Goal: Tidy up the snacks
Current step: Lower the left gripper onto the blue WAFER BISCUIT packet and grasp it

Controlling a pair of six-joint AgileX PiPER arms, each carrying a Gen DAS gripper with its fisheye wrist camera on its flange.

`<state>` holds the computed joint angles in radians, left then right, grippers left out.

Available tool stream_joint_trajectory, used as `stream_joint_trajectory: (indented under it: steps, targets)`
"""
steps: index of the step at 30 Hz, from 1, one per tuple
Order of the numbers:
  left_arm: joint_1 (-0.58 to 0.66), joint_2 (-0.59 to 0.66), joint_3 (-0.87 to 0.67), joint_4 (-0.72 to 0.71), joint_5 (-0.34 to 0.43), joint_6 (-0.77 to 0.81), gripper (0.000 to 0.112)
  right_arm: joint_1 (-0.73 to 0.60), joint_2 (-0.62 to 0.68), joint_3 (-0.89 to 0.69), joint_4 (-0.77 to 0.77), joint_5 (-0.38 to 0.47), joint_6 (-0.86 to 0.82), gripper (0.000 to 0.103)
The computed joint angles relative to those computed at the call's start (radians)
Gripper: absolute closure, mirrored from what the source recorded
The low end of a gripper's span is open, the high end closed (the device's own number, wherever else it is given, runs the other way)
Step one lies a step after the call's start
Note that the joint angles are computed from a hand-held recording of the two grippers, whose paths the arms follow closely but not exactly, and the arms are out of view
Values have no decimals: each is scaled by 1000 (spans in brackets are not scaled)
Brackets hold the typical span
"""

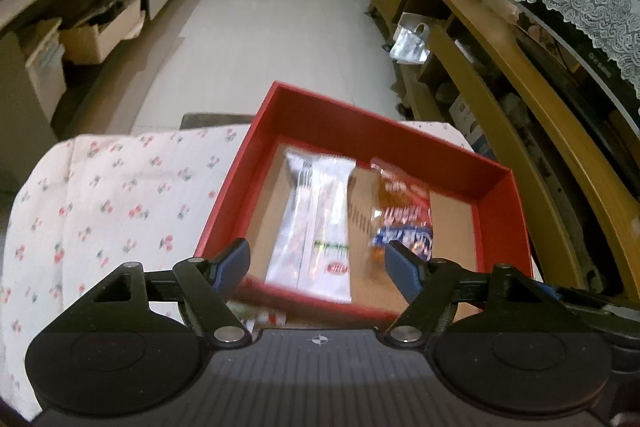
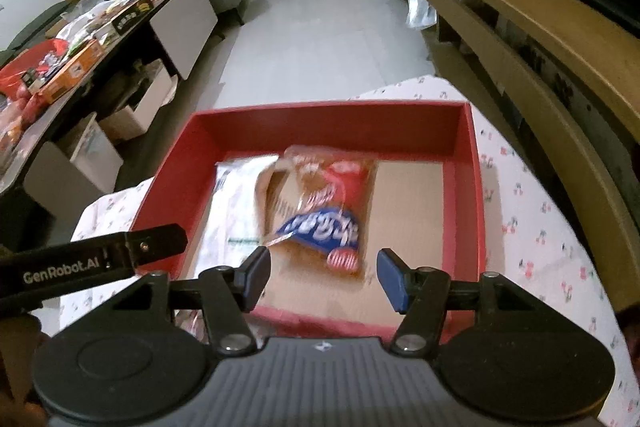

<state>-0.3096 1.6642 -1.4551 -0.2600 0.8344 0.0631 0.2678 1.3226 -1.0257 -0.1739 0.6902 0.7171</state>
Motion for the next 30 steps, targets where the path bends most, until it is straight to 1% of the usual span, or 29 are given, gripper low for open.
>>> stream_joint_trajectory:
  steps: [4, 8, 13, 16, 19, 26, 30]
  targets:
    - [26, -44, 67, -8, 5, 19, 32, 51, -38, 28, -3, 22, 26, 38]
    - [50, -58, 107, -27, 27, 30, 32, 93, -75, 60, 2, 45, 60, 38]
    - [62, -98, 191, -34, 38, 42, 32, 178, -129, 104, -23, 67, 144, 37]
    - [63, -143, 256, -30, 34, 55, 31, 233, -152, 126, -60, 89, 201, 37]
    - [81, -186, 314, -44, 48, 81, 31, 263, -181, 158, -78, 106, 247, 37]
    - [118, -307, 463, -56, 95, 126, 31, 348, -231, 212, -108, 143, 338, 37]
    - [135, -361, 515, -61, 125, 146, 30, 388, -273, 239, -125, 161, 385, 37]
